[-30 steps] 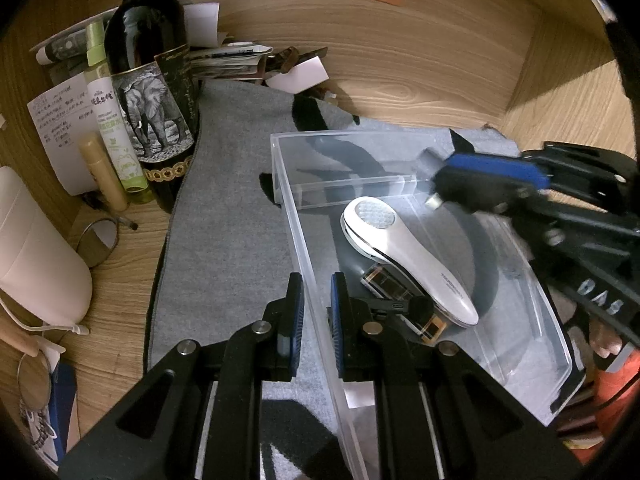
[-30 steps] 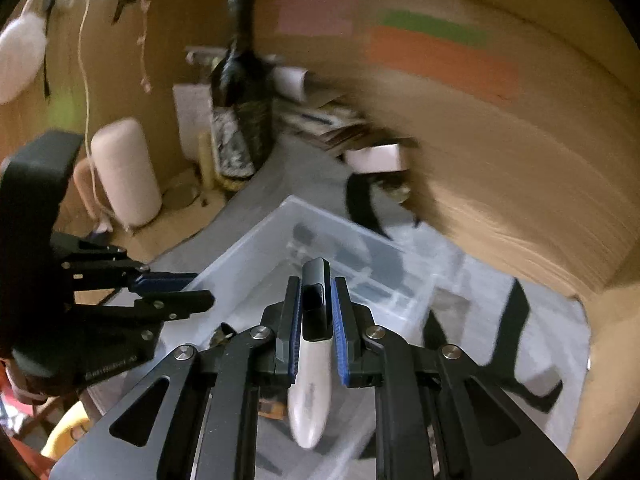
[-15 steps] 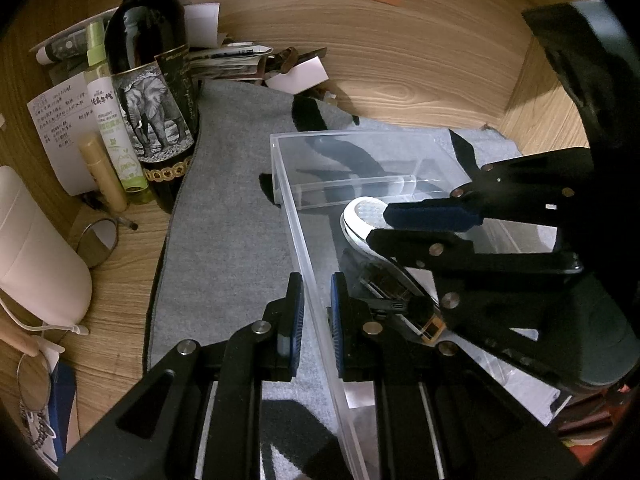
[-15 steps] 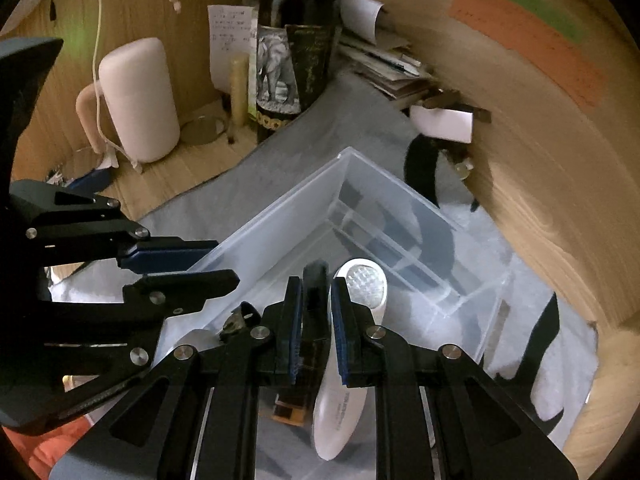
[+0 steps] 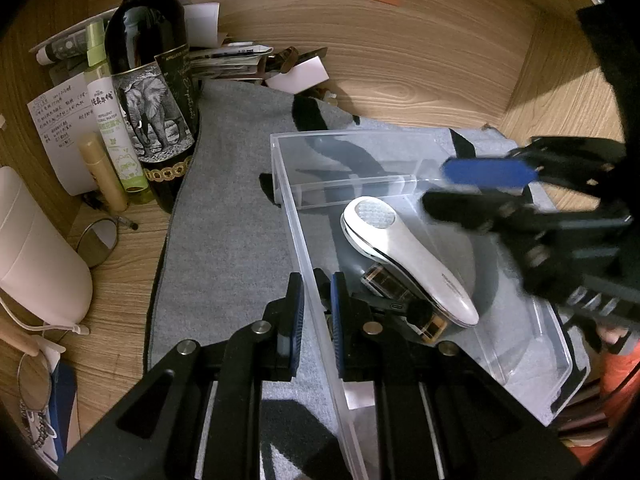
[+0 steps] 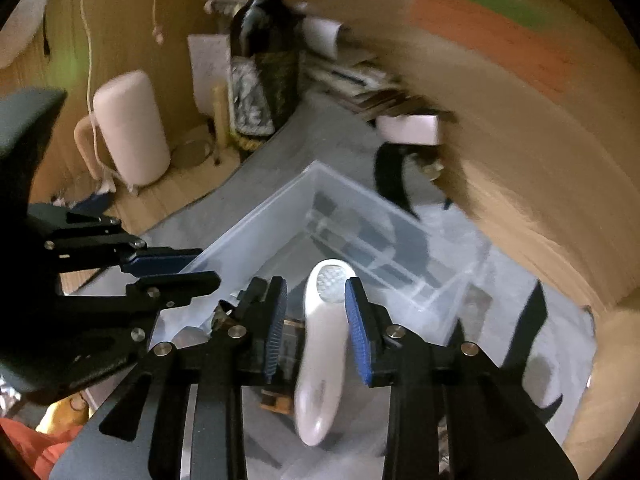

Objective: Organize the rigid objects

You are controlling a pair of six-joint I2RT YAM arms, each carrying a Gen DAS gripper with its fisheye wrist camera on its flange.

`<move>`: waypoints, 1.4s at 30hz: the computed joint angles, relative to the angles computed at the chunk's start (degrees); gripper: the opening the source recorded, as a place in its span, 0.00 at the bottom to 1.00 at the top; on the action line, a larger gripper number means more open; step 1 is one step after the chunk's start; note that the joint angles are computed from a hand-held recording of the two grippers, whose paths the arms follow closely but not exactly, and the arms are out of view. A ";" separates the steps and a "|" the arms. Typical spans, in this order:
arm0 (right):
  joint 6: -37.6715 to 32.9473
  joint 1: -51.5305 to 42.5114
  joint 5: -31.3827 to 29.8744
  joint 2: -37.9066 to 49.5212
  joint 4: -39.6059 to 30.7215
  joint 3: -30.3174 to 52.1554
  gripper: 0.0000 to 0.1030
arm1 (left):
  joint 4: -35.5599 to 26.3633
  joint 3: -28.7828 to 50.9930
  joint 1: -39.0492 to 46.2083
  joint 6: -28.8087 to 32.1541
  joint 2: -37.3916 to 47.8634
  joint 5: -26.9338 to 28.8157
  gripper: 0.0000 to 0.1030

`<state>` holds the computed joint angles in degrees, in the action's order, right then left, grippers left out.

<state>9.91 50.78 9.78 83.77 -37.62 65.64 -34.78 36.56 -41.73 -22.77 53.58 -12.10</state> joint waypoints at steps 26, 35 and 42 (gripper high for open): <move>11.36 -11.07 5.25 -29.47 -6.57 -24.27 0.43 | -0.01 -0.03 0.02 0.07 -0.04 0.02 0.11; 15.74 -11.07 2.76 -30.20 -5.54 -31.19 0.43 | 0.19 -0.53 1.01 1.11 0.20 1.34 0.14; 19.80 -6.73 4.67 -30.10 -3.21 -34.78 0.43 | 0.27 -0.87 2.12 1.72 -0.24 2.31 0.14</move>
